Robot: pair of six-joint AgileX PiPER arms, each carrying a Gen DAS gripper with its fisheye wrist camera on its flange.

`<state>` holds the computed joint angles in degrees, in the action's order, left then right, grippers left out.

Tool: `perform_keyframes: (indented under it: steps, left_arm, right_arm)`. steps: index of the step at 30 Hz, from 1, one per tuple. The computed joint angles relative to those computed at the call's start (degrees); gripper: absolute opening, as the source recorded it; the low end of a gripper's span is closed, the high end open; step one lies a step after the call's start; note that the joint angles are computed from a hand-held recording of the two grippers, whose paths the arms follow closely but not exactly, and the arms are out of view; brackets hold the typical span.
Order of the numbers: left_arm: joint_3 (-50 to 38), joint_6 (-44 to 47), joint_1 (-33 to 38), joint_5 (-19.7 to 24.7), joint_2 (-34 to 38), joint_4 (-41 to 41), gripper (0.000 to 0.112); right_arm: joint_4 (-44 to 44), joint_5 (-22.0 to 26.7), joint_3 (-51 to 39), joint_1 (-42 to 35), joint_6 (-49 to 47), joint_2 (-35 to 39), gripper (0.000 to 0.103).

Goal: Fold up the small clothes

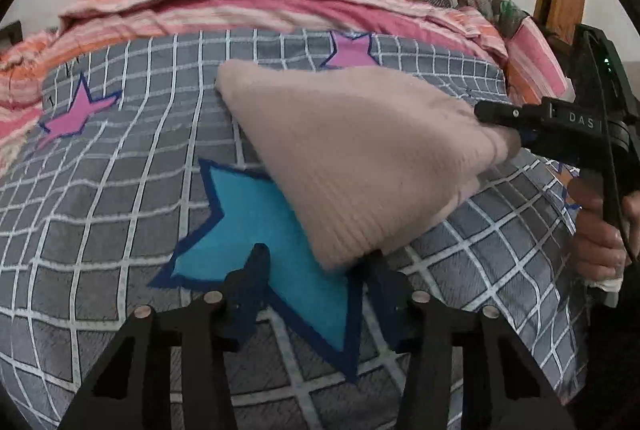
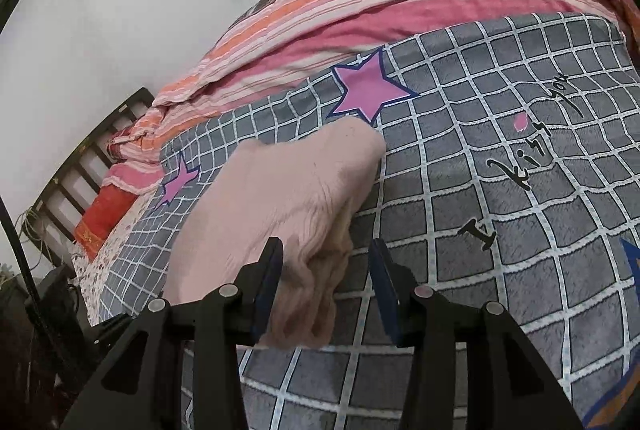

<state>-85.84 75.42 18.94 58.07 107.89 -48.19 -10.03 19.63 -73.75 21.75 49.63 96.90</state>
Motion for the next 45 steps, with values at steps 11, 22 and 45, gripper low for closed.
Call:
perform_keyframes:
  steps: [11, 22, 45]
  left_arm:
    - [-8.9, -5.1, 2.9, 7.5, 5.7, -1.4, 0.015]
    - [7.3, 10.5, -3.1, -9.6, -4.7, -6.0, 0.067]
    - [3.6, 9.8, 4.7, 4.4, -5.6, -9.6, 0.044]
  right_arm:
    - [5.5, -0.9, 0.1, 0.6, -6.2, 0.0, 0.045]
    - [19.7, -0.1, -0.6, 0.1, -20.7, 0.4, 0.045]
    - [11.9, 2.2, -2.2, 1.9, -16.8, 2.1, 0.014]
